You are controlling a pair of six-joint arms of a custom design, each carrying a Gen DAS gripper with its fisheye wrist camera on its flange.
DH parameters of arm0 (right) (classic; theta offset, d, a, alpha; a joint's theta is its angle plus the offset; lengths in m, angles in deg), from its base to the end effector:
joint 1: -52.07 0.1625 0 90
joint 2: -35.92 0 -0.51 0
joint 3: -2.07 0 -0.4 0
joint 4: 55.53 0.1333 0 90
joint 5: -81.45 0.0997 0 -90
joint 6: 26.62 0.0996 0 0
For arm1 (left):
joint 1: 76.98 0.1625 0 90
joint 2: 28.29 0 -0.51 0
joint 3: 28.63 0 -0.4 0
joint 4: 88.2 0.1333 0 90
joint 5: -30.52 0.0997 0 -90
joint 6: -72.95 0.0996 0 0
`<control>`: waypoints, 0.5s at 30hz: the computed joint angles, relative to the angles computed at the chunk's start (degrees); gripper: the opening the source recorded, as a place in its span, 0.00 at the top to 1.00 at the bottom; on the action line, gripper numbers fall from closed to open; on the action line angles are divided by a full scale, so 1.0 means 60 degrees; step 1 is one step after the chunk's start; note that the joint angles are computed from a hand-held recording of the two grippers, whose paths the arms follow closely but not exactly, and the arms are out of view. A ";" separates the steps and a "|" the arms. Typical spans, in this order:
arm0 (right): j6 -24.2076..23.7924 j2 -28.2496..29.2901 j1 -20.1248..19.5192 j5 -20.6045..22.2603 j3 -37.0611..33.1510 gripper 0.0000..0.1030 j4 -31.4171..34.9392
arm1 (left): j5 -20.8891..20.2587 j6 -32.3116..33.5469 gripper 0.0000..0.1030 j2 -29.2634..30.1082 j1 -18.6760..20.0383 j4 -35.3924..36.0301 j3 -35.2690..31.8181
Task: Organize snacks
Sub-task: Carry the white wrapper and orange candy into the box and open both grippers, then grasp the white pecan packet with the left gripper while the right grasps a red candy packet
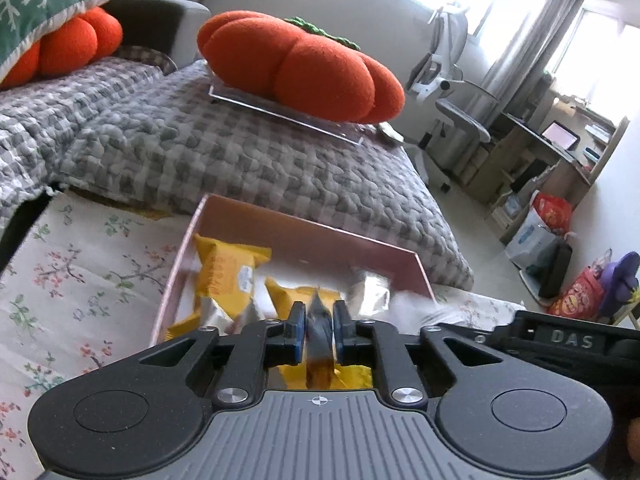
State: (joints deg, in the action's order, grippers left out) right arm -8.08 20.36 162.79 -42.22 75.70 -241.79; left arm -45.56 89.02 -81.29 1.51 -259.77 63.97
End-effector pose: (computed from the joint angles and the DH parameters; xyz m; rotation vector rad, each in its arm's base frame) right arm 0.3676 -0.7510 -0.0437 -0.2224 -2.5995 1.1098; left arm 0.0037 -0.7701 0.3096 0.5202 2.6495 -1.0206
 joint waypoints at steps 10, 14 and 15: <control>0.0502 -0.0418 0.0171 -0.0044 0.0373 0.38 0.0275 | 0.0419 -0.0093 0.63 -0.0711 -0.0109 -0.0063 0.0187; 0.0896 -0.0633 0.0208 0.0088 0.0601 0.38 0.0731 | 0.0962 -0.0044 0.50 -0.1050 -0.0122 0.0190 0.0374; 0.0957 -0.0669 0.0228 0.0061 0.0629 0.36 0.0904 | 0.1045 -0.0045 0.50 -0.1159 -0.0103 0.0277 0.0445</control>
State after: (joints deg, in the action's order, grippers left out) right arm -2.34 16.34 164.16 -41.85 79.48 -236.37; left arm -39.29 88.75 -88.24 0.89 -258.10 66.64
